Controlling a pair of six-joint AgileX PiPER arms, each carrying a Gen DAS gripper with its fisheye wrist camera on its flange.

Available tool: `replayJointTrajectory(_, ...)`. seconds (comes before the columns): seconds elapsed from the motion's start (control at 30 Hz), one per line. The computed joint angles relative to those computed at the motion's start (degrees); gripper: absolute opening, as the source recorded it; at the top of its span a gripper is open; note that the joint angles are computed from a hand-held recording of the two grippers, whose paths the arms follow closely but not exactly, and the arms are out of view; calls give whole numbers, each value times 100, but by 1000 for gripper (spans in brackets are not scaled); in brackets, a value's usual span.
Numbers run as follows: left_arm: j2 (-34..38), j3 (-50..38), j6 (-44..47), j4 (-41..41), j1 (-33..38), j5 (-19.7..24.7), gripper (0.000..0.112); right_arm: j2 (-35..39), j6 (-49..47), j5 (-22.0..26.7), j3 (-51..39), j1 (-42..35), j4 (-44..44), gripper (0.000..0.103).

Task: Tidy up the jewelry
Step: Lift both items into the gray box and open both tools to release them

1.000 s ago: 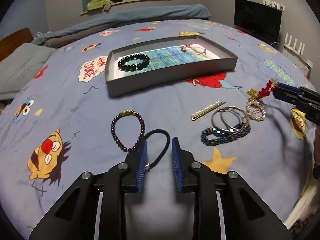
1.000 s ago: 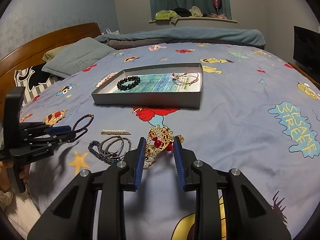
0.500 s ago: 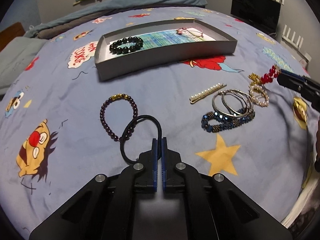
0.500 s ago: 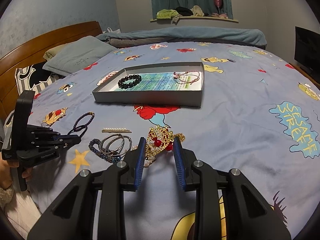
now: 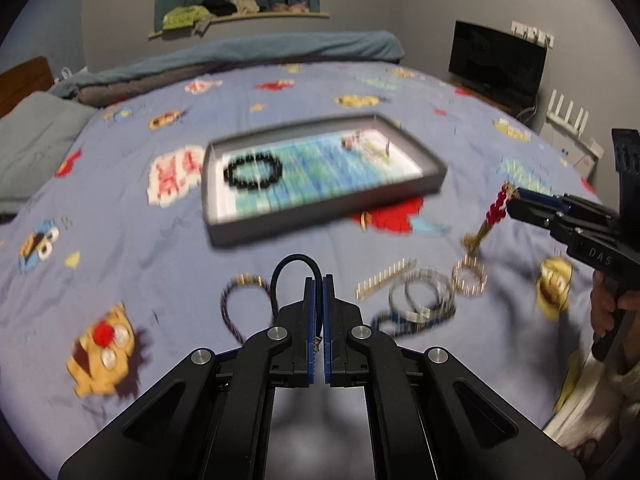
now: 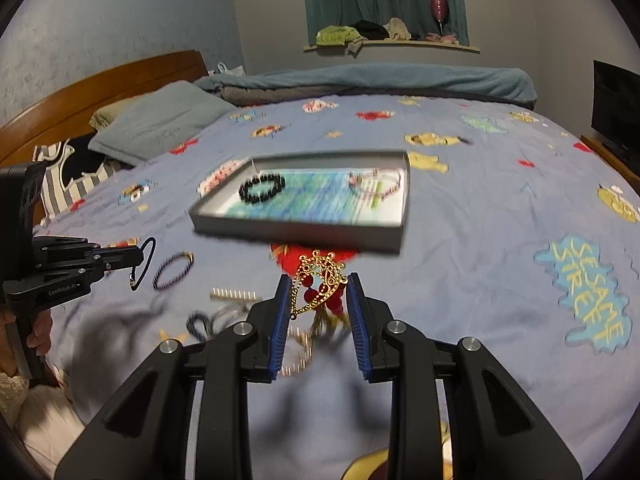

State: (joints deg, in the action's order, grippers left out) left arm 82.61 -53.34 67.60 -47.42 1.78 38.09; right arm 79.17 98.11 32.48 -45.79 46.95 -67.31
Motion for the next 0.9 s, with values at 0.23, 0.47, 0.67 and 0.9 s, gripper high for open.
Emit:
replayJointTrajectory(0.23,630,-1334,-766,187,-326,-96,4,305,-1320,-250,-997,-807,516,28)
replayJointTrajectory(0.47,1507,-2324,-1525,487,-697,-486,4,1130,-2026,-668,-1995,-1509,926,28)
replayJointTrajectory(0.67,2268,-2572,-2965,2206,-1330,-1536,4,1944,-2807,-1323,-2623,-2002,1611,28)
replayJointTrajectory(0.9,3055,-2818,-3274,2667,-1437,-1476,4,2686,-4180,-1431,-2916,-2224,3013,28)
